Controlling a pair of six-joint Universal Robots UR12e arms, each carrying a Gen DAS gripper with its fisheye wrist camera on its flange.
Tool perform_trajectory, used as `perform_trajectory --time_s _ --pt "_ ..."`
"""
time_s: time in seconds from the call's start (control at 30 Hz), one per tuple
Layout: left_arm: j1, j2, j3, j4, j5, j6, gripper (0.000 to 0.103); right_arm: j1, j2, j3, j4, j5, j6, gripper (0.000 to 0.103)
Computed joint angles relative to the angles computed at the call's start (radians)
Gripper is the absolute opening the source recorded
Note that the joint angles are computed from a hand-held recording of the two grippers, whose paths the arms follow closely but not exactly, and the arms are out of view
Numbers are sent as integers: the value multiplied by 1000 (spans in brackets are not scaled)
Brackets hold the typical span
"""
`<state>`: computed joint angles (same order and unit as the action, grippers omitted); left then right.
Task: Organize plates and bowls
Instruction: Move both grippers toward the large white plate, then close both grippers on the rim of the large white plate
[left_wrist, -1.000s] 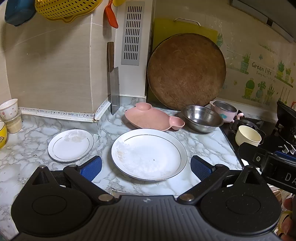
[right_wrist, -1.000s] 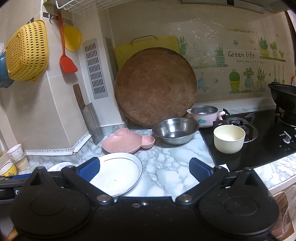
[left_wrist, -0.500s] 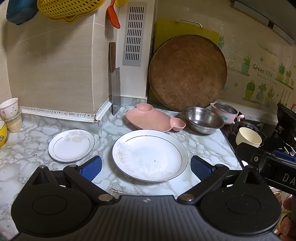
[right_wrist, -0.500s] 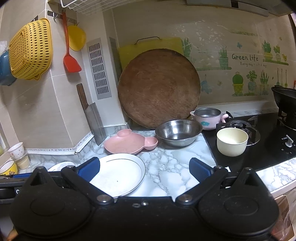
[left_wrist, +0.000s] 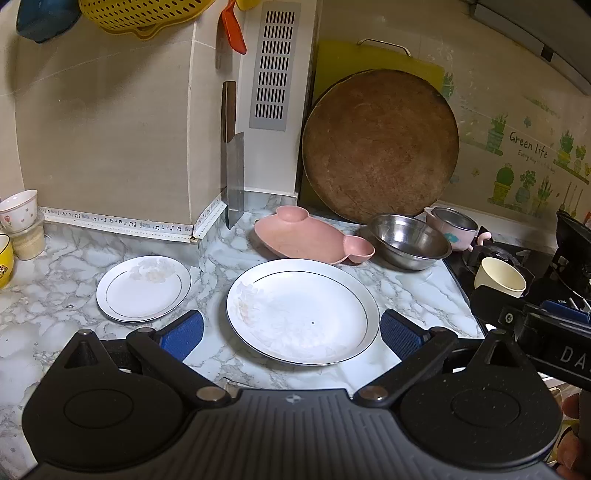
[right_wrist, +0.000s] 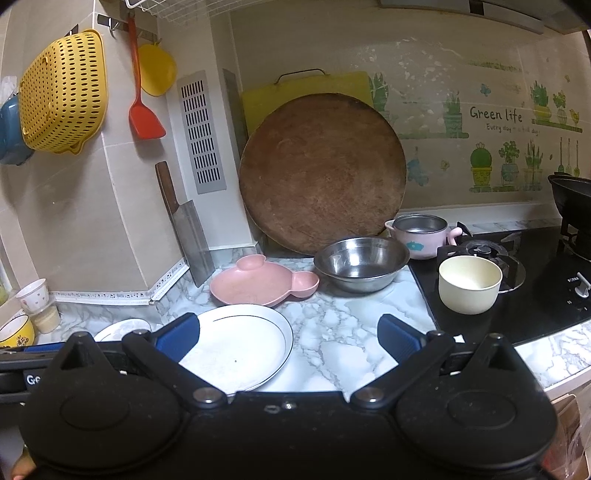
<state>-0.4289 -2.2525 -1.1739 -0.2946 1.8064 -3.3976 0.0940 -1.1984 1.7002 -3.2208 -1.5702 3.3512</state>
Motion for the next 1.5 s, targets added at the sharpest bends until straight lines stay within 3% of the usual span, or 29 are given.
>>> perform_trajectory --time_s 0.53,0.8,1.07,1.23,1.3,1.37,1.5 --pt "26 -18 25 -72 -29 -39 103 4 43 -64 76 27 -33 101" --pt "51 -83 118 -203 -27 -55 103 -1 117 -164 239 71 -94 96" --pt "78 -168 256 -364 -73 -100 102 -8 199 -284 418 83 -109 82" --pt "87 -209 327 -439 -71 -135 91 -20 246 -363 510 133 -104 72" --pt "93 -223 352 -466 -90 -159 74 -23 263 -394 548 155 -111 69" --pt "102 -236 379 -507 -121 -192 66 -25 280 -424 591 175 -115 61" --pt "107 -246 393 -527 -142 -212 63 -31 300 -461 654 212 -114 49"
